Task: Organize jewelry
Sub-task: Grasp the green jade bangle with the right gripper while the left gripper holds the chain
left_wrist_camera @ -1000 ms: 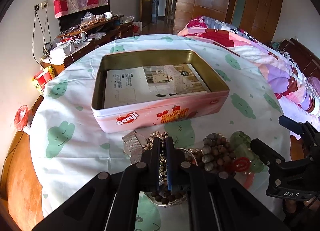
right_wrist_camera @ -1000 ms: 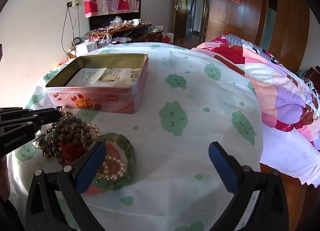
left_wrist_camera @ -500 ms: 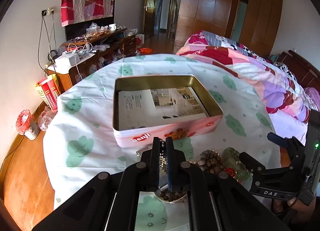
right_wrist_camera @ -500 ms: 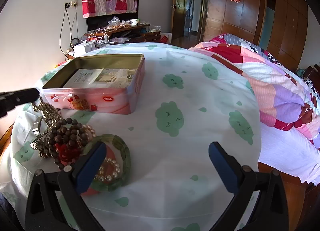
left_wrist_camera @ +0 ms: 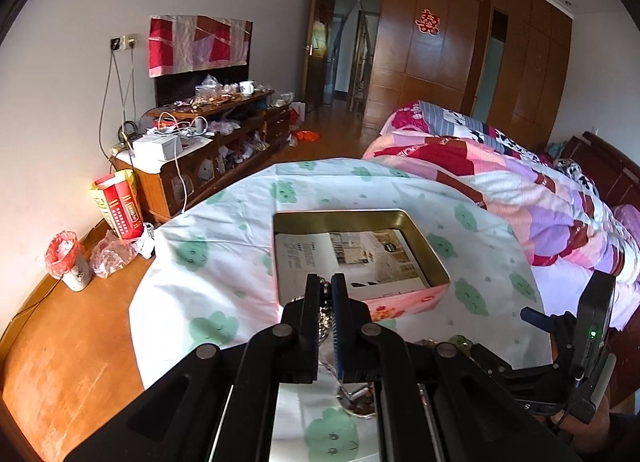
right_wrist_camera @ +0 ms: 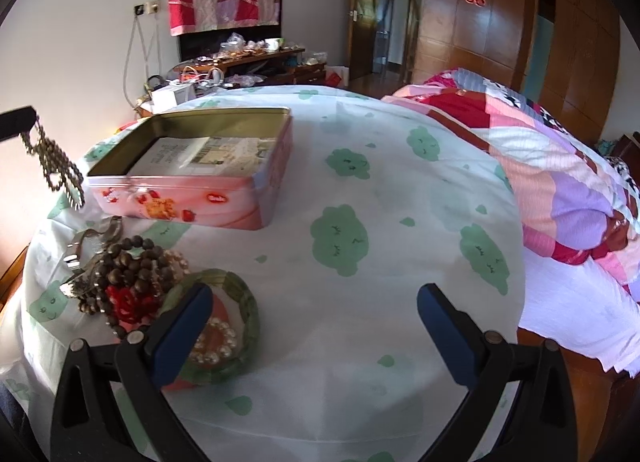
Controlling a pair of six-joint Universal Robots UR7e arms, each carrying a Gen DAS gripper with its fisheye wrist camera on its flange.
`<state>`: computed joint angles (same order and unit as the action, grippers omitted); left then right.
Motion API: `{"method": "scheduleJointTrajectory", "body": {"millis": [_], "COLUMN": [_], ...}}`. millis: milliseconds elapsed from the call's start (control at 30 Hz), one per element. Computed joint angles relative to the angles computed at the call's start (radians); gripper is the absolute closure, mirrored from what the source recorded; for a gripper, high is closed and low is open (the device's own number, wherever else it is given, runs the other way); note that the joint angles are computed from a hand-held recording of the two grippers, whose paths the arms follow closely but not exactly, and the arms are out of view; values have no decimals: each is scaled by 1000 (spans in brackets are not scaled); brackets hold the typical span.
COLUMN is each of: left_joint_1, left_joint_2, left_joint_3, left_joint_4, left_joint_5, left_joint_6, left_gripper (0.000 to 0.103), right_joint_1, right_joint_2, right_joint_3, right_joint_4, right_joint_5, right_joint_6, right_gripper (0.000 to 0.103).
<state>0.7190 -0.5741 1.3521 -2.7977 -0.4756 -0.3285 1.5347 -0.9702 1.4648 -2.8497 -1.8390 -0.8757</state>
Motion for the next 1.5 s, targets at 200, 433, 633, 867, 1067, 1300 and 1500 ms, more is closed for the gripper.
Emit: {"method": "scheduleJointTrajectory", "body": {"millis": [200, 433, 633, 867, 1067, 1300, 1500], "left_joint_1": [13, 28, 31, 34, 36, 29, 20], "left_joint_2": [-20, -31, -31, -24, -19, -20, -15], "left_joint_3": [30, 54, 57, 53, 45, 40, 22], "left_joint_4": [53, 84, 84, 97, 107, 96, 82], "left_joint_5": [9, -6, -13, -29, -44, -40, -25], "left_joint_6": [-77, -126, -132, -141, -135, -120, -83], "left_gripper": [99, 99, 99, 99, 99, 99, 99], "right_joint_1": [4, 2, -12, -9, -5, -12, -6], "right_joint_2": [-9, 9, 17, 36, 40, 23, -17], "right_joint_3": [7, -41, -104, -127, -124, -121, -102], "right_joint_4": [55, 164, 277, 320, 319, 376, 331], "right_joint_5": [45, 49, 65, 23, 21, 83, 156], "right_joint_6": [-35, -3, 78, 46, -17, -37, -16], "right_gripper": [7, 31, 45, 54, 65, 93, 94]}}
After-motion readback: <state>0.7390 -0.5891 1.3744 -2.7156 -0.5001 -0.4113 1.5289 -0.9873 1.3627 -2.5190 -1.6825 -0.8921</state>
